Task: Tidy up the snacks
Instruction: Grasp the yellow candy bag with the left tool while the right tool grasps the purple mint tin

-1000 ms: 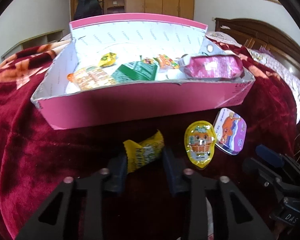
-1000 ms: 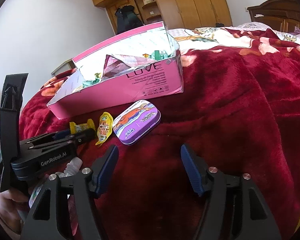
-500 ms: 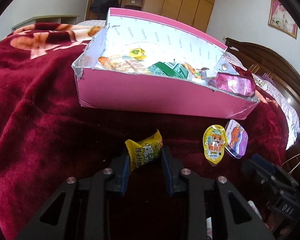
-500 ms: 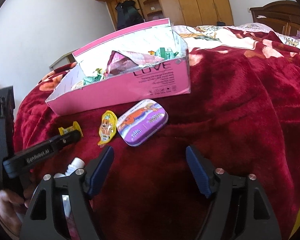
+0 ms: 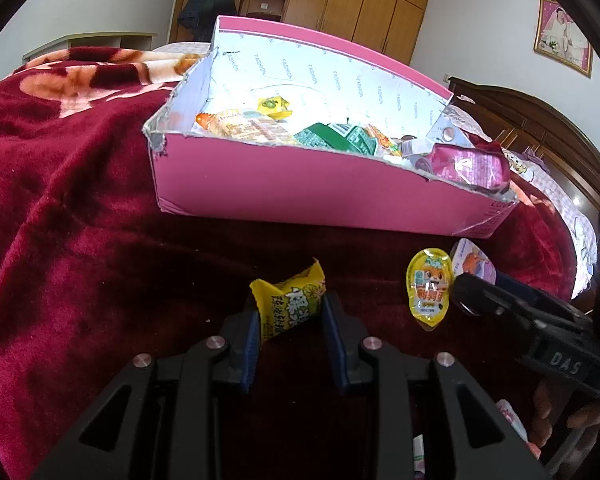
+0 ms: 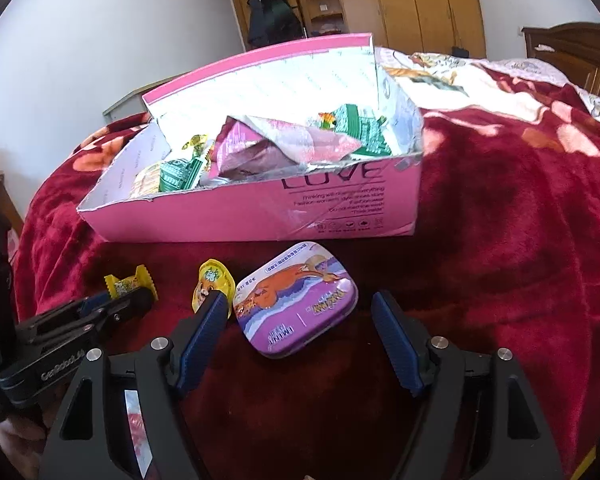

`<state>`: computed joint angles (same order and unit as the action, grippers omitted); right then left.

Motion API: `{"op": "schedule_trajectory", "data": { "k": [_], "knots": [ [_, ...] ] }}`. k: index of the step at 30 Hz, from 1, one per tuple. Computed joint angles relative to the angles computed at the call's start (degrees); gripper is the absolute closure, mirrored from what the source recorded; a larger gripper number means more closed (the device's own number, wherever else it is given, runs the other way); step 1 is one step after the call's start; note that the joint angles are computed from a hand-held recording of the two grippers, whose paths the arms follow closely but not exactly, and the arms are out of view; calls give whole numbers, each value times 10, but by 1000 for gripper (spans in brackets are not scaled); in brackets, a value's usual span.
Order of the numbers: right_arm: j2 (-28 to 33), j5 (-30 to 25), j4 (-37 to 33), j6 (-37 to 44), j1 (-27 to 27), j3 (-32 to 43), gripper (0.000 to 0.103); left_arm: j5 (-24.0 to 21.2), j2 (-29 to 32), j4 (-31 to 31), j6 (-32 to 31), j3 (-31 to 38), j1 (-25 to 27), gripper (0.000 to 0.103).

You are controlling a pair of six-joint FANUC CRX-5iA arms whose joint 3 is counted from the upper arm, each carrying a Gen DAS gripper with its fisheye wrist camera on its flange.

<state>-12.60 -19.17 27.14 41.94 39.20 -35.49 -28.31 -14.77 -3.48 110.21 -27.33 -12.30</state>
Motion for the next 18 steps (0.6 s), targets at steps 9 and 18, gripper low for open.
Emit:
{"op": "schedule_trajectory", "data": {
  "k": [9, 18],
  "knots": [
    [1, 41, 137, -118, -4, -42, 29, -4, 5, -20, 19, 8, -7, 72],
    [-11, 71, 267, -237, -24, -83, 36, -7, 6, -24, 21, 12, -8, 72]
  ]
}}
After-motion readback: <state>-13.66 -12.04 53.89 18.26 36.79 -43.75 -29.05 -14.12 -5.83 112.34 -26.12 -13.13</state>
